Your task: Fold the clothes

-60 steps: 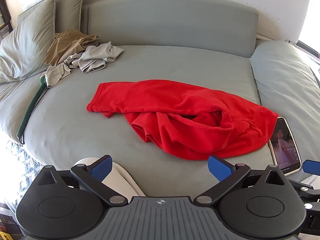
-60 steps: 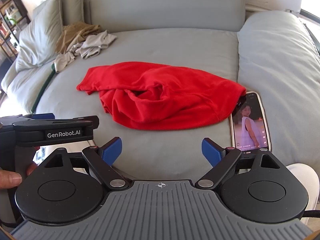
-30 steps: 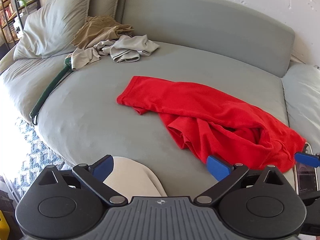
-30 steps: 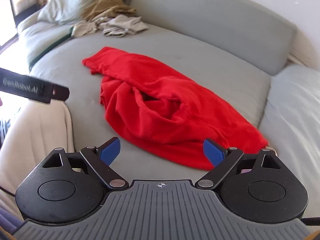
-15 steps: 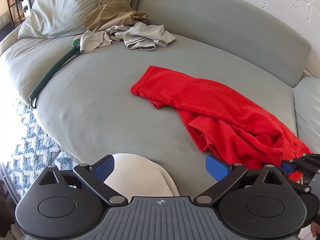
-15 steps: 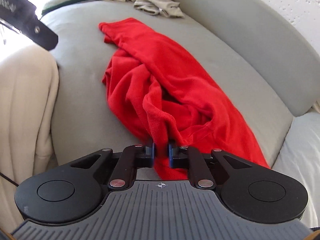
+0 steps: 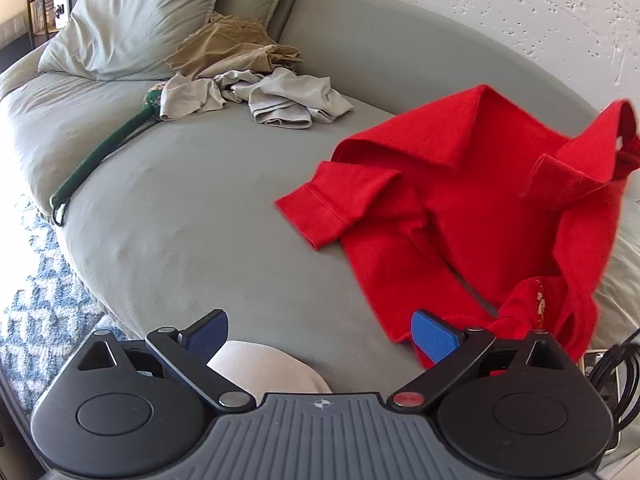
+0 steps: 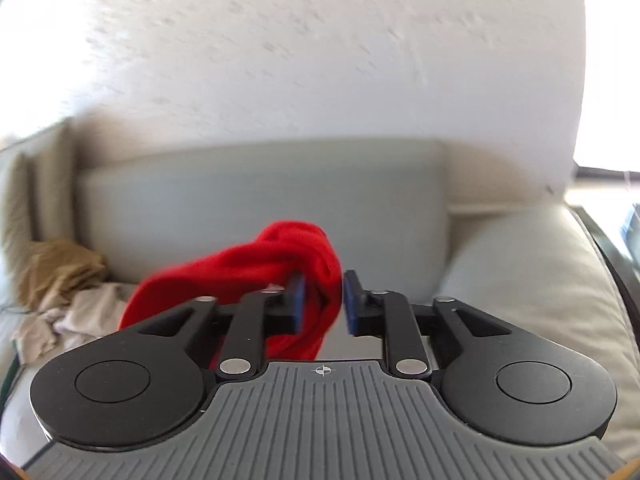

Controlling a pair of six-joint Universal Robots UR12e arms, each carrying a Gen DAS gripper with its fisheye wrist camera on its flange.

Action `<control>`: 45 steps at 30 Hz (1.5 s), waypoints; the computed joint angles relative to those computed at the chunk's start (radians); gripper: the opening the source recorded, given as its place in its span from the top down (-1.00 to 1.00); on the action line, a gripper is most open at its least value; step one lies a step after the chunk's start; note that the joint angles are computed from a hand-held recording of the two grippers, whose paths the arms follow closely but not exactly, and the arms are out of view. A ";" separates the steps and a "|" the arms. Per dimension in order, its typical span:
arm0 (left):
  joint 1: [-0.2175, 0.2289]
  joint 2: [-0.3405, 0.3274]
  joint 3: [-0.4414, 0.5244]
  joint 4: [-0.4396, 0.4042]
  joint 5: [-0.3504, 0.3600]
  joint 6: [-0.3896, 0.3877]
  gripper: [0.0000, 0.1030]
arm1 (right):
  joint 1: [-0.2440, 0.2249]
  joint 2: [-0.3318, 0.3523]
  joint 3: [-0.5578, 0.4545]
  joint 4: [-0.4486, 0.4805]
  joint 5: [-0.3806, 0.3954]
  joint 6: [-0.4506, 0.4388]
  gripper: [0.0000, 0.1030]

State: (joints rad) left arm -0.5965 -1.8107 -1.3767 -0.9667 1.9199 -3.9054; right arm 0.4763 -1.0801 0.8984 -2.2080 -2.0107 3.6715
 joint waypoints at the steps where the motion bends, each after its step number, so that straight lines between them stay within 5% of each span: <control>1: 0.002 -0.004 0.003 -0.004 -0.033 -0.004 -0.91 | -0.008 -0.018 0.020 0.053 0.023 0.051 -0.39; 5: 0.005 -0.026 0.019 -0.027 -0.189 -0.005 -0.85 | -0.028 -0.140 0.227 0.044 0.178 0.103 -0.49; 8: -0.009 -0.049 0.038 -0.040 -0.243 -0.010 -0.75 | -0.032 -0.218 0.362 0.005 0.335 0.118 -0.49; 11: -0.011 -0.076 0.059 -0.060 -0.317 -0.036 -0.36 | -0.030 -0.282 0.481 -0.058 0.452 0.134 -0.49; 13: 0.002 -0.084 0.052 -0.052 -0.408 -0.107 0.07 | -0.020 -0.318 0.547 -0.096 0.478 0.162 -0.49; 16: 0.017 -0.084 -0.011 0.122 -0.519 -0.272 0.34 | -0.002 -0.355 0.615 -0.155 0.484 0.215 -0.49; 19: 0.027 -0.093 -0.073 0.338 -0.600 -0.463 0.35 | 0.003 -0.387 0.674 -0.220 0.510 0.251 -0.49; 26: 0.014 -0.122 -0.096 0.486 -0.605 -0.670 0.27 | -0.001 -0.426 0.724 -0.273 0.513 0.271 -0.49; 29: 0.012 -0.137 -0.087 0.501 -0.592 -0.678 0.13 | -0.002 -0.430 0.729 -0.279 0.518 0.269 -0.49; 34: 0.011 -0.148 -0.071 0.487 -0.563 -0.685 0.18 | -0.001 -0.437 0.737 -0.305 0.505 0.274 -0.49; 41: 0.005 -0.190 -0.010 0.443 -0.528 -0.571 0.19 | -0.003 -0.456 0.753 -0.336 0.465 0.304 -0.49; 45: 0.017 -0.180 -0.009 0.386 -0.561 -0.545 0.80 | 0.003 -0.471 0.758 -0.328 0.417 0.314 -0.49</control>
State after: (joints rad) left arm -0.5791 -1.9910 -1.3858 -0.5804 1.3586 -4.4500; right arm 0.4796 -1.5512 1.6566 -2.5363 -1.5941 3.9856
